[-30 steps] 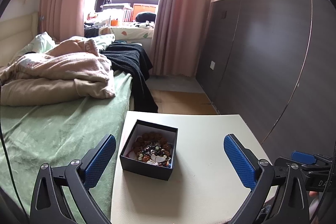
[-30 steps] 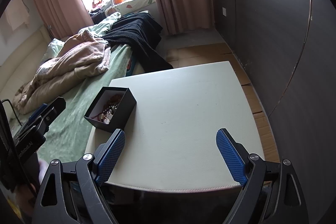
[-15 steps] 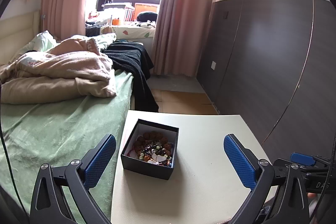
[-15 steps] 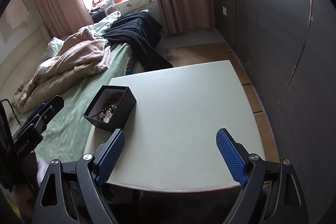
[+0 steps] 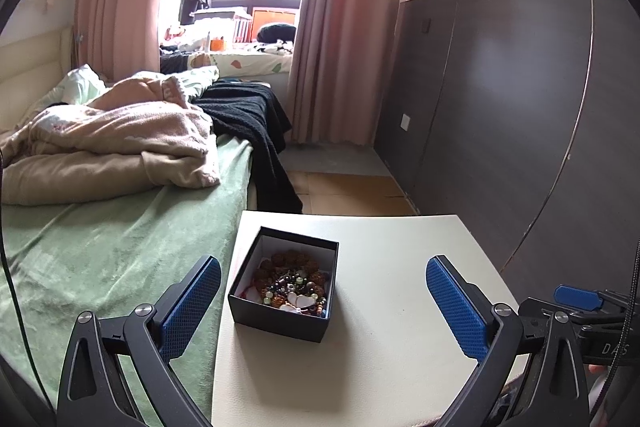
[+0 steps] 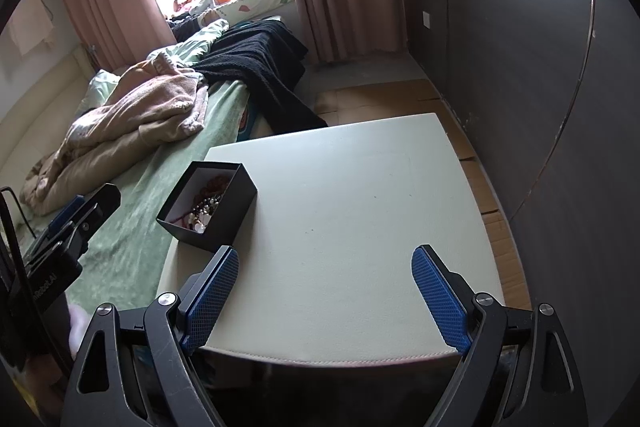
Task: Organize jewelry
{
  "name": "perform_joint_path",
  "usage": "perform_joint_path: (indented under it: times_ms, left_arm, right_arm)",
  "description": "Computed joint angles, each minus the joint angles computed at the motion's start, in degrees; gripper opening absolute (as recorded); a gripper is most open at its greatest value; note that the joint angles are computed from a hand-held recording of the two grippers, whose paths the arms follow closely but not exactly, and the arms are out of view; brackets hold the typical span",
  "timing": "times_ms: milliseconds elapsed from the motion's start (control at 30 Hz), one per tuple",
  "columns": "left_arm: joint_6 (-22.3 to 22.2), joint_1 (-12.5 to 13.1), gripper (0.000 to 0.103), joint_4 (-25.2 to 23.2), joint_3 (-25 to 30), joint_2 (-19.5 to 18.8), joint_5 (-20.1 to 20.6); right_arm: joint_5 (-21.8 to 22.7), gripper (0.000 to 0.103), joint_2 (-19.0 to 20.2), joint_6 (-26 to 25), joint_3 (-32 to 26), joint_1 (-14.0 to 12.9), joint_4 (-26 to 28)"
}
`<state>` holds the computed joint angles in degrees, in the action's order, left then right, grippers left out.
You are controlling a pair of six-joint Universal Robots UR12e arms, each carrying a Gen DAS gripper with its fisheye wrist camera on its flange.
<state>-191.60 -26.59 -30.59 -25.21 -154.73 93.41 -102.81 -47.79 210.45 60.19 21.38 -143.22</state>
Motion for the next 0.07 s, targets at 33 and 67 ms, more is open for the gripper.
perform_joint_path:
  times_ms: [33, 67]
  left_arm:
    - [-0.02, 0.02, 0.102, -0.11, 0.06, -0.01, 0.02]
    - [-0.02, -0.02, 0.102, -0.13, 0.09, -0.04, 0.0]
  right_arm:
    - [-0.03, 0.089, 0.03, -0.01, -0.05, 0.03, 0.07]
    - [-0.03, 0.089, 0.04, 0.04, -0.07, 0.03, 0.09]
